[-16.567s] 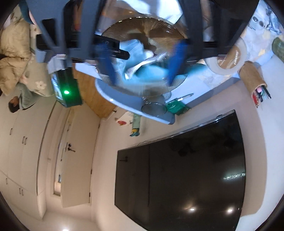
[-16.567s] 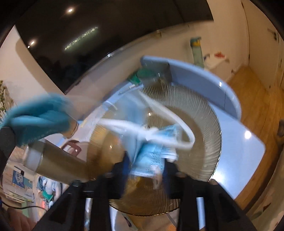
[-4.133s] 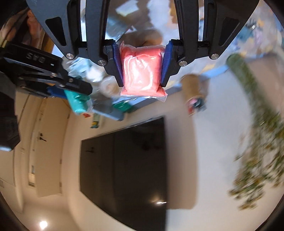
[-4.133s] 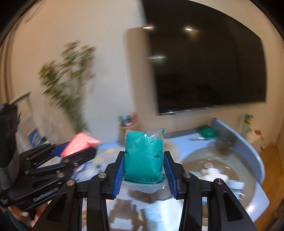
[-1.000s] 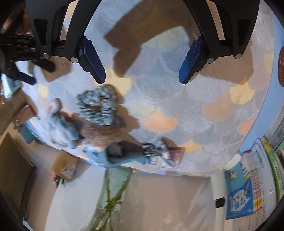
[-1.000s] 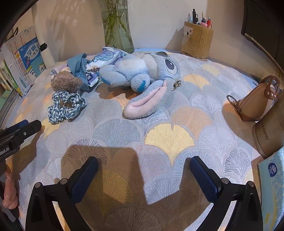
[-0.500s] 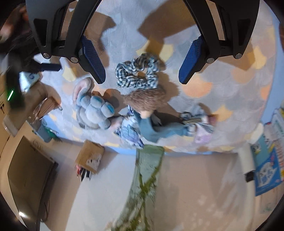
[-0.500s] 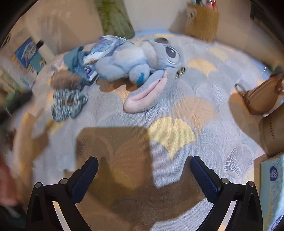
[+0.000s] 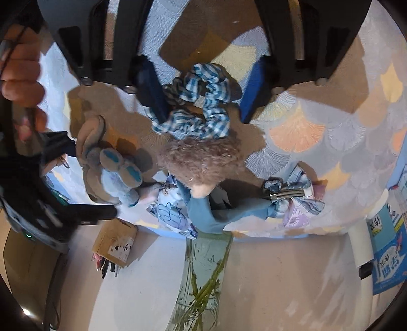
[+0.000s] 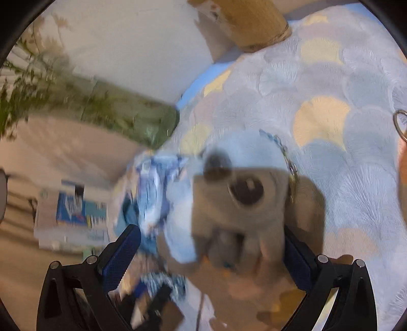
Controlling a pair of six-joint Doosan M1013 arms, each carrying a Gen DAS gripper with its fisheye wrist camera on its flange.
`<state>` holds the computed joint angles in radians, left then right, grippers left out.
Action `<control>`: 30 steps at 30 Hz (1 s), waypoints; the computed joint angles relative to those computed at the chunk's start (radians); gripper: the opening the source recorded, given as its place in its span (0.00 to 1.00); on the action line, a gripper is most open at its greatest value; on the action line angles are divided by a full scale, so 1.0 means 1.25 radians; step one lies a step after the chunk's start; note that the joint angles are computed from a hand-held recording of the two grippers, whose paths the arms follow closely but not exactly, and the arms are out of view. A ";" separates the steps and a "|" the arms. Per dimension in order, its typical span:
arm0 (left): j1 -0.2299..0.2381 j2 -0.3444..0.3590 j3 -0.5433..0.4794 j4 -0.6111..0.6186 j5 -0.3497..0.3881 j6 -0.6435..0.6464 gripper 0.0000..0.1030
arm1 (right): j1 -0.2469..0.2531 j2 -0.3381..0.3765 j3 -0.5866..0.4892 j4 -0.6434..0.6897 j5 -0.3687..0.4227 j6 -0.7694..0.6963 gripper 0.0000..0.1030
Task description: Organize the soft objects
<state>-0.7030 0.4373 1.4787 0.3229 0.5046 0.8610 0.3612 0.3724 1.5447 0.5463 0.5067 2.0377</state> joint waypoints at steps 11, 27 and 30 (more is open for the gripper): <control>0.003 -0.017 0.032 -0.018 -0.072 0.016 0.16 | 0.085 0.026 -0.040 -0.651 0.004 0.405 0.74; 0.004 -0.055 0.085 -0.112 -0.157 0.101 0.15 | 0.065 -0.143 0.186 -0.359 -0.138 0.181 0.72; 0.005 -0.078 0.117 -0.282 -0.181 0.248 0.15 | 0.085 -0.160 0.195 -0.456 -0.113 0.215 0.72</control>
<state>-0.6967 0.3404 1.6253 -0.0292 0.2781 1.1714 0.4670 0.1721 1.7887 -0.0241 0.3653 2.3063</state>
